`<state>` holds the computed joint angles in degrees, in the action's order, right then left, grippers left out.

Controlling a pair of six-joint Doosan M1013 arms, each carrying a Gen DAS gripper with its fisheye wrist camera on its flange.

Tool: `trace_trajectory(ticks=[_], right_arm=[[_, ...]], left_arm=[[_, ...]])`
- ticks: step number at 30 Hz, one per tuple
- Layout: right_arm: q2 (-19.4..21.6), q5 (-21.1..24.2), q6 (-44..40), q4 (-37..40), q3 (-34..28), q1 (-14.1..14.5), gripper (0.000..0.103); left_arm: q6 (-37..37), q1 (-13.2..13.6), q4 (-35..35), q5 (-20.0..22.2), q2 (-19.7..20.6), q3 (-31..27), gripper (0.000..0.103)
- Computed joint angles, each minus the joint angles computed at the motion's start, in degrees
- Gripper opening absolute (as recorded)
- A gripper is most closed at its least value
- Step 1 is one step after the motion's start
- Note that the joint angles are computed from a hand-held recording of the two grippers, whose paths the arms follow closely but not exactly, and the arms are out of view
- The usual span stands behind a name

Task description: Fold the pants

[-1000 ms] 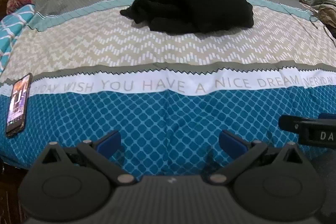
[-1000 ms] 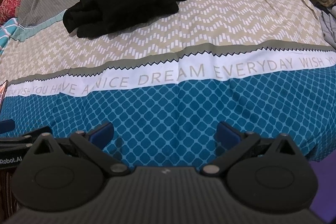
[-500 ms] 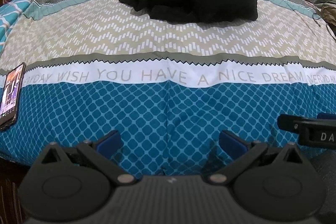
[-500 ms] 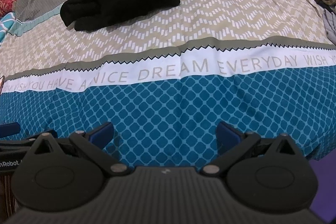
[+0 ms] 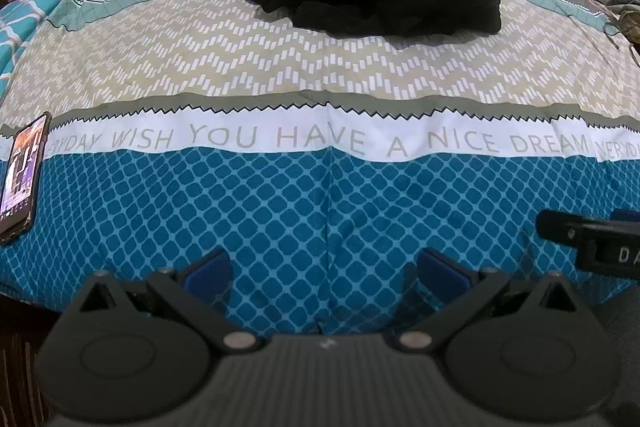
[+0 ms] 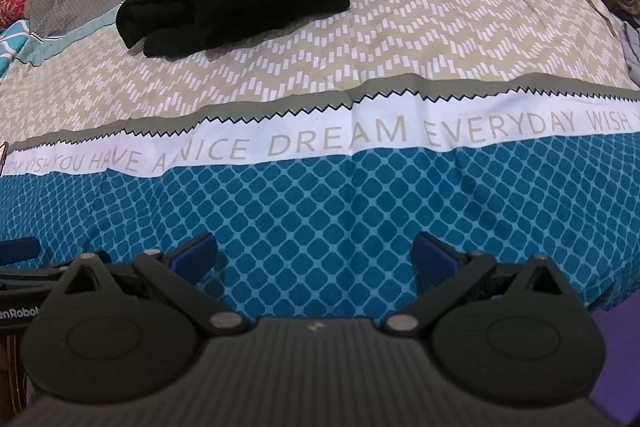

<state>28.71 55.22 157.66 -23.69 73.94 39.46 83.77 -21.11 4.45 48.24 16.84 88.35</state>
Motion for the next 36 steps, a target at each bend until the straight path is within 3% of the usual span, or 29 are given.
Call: trace_trajectory(ticks=[5, 10, 13, 15, 18, 20, 22, 25, 26, 27, 28, 29, 30, 32, 34, 36], right_arm=[[-1.01, -1.15, 5.3, -6.21, 1.54, 0.39, 0.103], [-3.73, -4.07, 27.87, -30.13, 6.42, 2.38, 0.103], [-4.38, -5.92, 28.95, -25.03, 7.22, 0.73, 0.103], [-4.93, -8.5, 30.87, -21.88, 8.83, -0.16, 0.091], [-4.58, -8.97, 28.97, -17.77, 8.91, -0.55, 0.065], [-4.88, -11.68, 27.13, -15.07, 9.59, -1.15, 0.027], [-5.15, -13.5, 26.65, -14.18, 10.22, -1.42, 0.022], [-5.74, -15.01, 27.87, -17.45, 11.1, -1.24, 0.022], [-5.93, -15.5, 28.19, -18.56, 11.44, -1.18, 0.022], [-6.05, -16.01, 28.48, -19.39, 11.69, -1.3, 0.023], [-6.19, -16.45, 28.83, -20.17, 11.97, -1.44, 0.024], [-6.26, -16.67, 28.93, -20.48, 12.14, -1.57, 0.024], [-6.3, -17.04, 28.91, -20.5, 12.3, -1.71, 0.024], [-6.34, -17.83, 28.54, -20.03, 12.63, -2.24, 0.024], [-6.32, -18.49, 27.79, -20.1, 12.72, -2.8, 0.024], [-6.37, -19.78, 27.96, -21.41, 12.83, -3.6, 0.024]], left_arm=[[0.82, 0.42, -0.53, -1.13, 0.12, -0.46, 0.103], [1.27, 1.72, -1.06, -5.2, 0.84, -2.09, 0.103], [2.53, 2.14, -0.71, -8.13, 2.06, -4.01, 0.098], [4.85, 2.41, -2.19, -9.05, 3.61, -6.55, 0.092], [10.77, 2.68, -8.28, -8.68, 6.97, -11.75, 0.084], [15.53, 2.71, -14.02, -7.13, 10.0, -16.02, 0.081], [17.84, 2.58, -18.72, -3.09, 13.85, -21.39, 0.083], [12.73, 2.09, -20.32, 2.9, 19.72, -29.88, 0.083], [11.22, 1.91, -20.74, 3.67, 21.02, -31.63, 0.081], [9.5, 1.67, -20.68, 4.53, 22.28, -33.38, 0.061], [8.56, 1.56, -21.27, 5.83, 23.43, -35.11, 0.026], [8.03, 1.59, -22.04, 7.11, 24.17, -36.26, 0.015], [7.74, 1.42, -22.25, 6.48, 24.03, -35.95, 0.012], [13.79, 1.27, -25.21, 0.95, 21.58, -31.76, 0.01], [28.3, 2.08, -36.24, -4.4, 18.13, -25.93, 0.01], [43.3, 3.12, -50.26, -4.49, 14.91, -21.24, 0.01]])
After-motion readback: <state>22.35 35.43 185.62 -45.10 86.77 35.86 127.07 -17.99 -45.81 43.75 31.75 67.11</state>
